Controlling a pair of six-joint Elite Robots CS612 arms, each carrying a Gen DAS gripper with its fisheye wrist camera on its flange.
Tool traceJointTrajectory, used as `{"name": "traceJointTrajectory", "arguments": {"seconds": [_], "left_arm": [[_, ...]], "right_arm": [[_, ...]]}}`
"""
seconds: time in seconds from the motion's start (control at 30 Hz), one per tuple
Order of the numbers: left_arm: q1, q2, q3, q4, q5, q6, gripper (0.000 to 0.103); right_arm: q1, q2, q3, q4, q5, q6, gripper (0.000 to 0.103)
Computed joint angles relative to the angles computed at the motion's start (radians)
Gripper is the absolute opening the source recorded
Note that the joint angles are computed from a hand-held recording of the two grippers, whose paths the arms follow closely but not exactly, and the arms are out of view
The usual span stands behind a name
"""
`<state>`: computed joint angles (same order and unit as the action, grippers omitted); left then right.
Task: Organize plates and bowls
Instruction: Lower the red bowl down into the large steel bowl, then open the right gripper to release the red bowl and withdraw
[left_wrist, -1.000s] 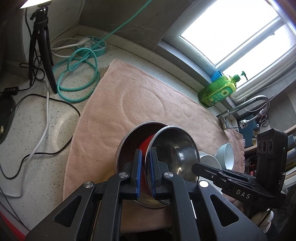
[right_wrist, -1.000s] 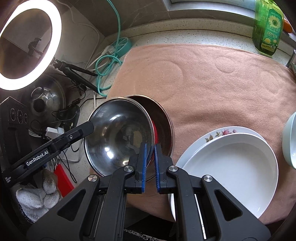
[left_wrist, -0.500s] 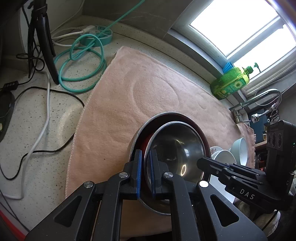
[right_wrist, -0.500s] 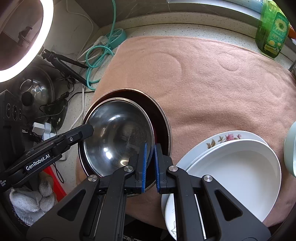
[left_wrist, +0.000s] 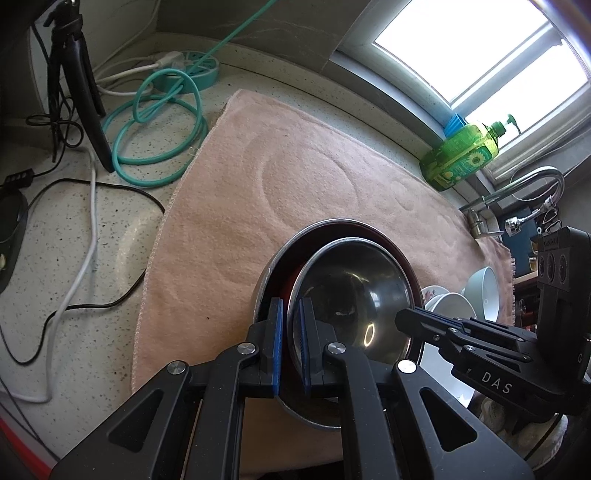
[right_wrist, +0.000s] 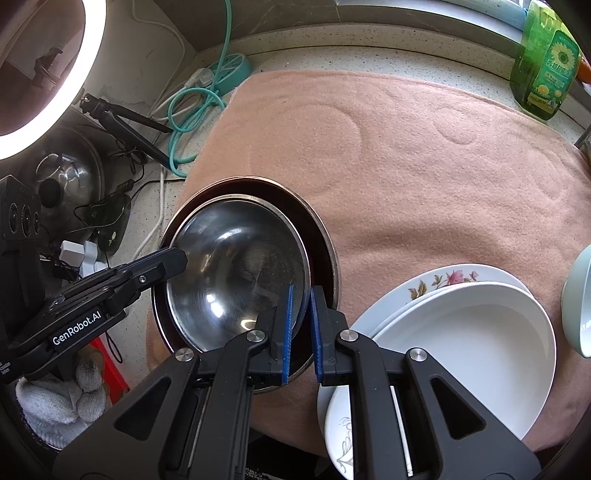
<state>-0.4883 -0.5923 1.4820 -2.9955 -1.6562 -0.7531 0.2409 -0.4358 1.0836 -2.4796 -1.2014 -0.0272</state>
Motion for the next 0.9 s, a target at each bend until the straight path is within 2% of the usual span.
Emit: {"name": "traceJointTrajectory", "arguments": {"seconds": [0.13,0.57,0.7,0.9], "left_arm": [[0.002,0.0,-0.002,0.005,-0.008,-0.005,0.007],[0.002,-0.002,-0.004,0.02,-0.009,-0.006,0.007],[0.002,-0.003,-0.005,0.02,-0.011,-0.007,0.007],[0.001,-0.006,-0.002,0.018,-0.004,-0.003,0.007]], "right_arm": [[0.001,0.001,-0.002,0.004,0.006,-0.006,0.018],[0.003,-0.002,0.0,0.019,0.01,-0.011,0.021],[0.001,-0.004,0.001,0.024,0.023,-0.013,0.03],[-0.002,-0.008,0.008,0.015,0.033,-0.004,0.034]]}}
